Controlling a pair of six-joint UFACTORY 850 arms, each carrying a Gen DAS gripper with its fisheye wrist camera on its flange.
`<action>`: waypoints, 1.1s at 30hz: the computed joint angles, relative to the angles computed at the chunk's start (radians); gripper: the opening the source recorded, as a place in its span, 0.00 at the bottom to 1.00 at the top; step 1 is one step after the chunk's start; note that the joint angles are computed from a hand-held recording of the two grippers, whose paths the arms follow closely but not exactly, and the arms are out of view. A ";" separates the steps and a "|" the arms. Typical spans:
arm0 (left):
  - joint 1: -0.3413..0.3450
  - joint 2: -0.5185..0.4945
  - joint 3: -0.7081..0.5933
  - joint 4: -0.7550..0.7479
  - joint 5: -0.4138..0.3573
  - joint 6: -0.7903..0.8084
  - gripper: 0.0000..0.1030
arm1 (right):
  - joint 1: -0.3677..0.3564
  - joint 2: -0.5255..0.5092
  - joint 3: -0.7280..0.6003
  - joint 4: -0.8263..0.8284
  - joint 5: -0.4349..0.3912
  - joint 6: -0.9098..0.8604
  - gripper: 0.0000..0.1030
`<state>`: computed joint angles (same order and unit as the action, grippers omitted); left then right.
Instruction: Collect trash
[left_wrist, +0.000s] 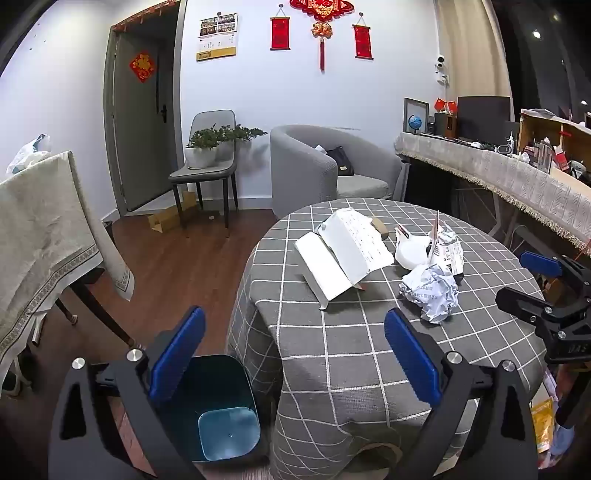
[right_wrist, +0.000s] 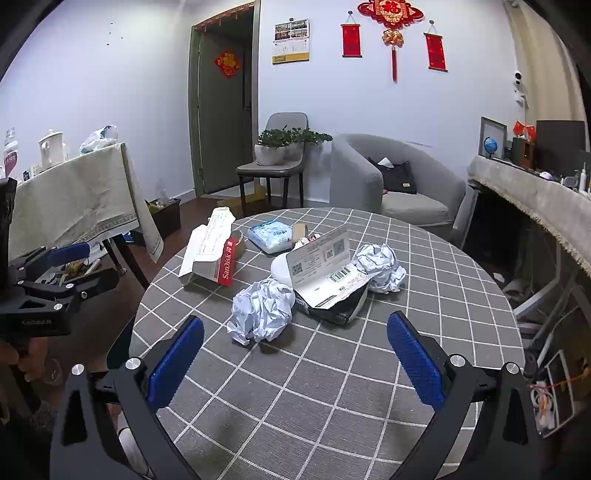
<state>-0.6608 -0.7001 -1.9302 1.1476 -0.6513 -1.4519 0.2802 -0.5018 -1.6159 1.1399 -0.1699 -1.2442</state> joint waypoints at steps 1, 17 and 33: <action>0.000 -0.001 -0.001 -0.001 -0.002 0.004 0.96 | -0.001 0.001 0.002 0.036 0.000 -0.037 0.97; 0.003 0.011 0.017 0.008 0.009 -0.015 0.96 | 0.001 -0.004 -0.004 0.012 0.000 -0.016 0.97; 0.002 0.003 0.008 -0.001 0.005 -0.007 0.96 | 0.001 -0.001 0.001 0.006 -0.001 -0.014 0.97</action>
<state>-0.6590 -0.6974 -1.9223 1.1464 -0.6461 -1.4586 0.2816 -0.5027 -1.6148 1.1457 -0.1710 -1.2579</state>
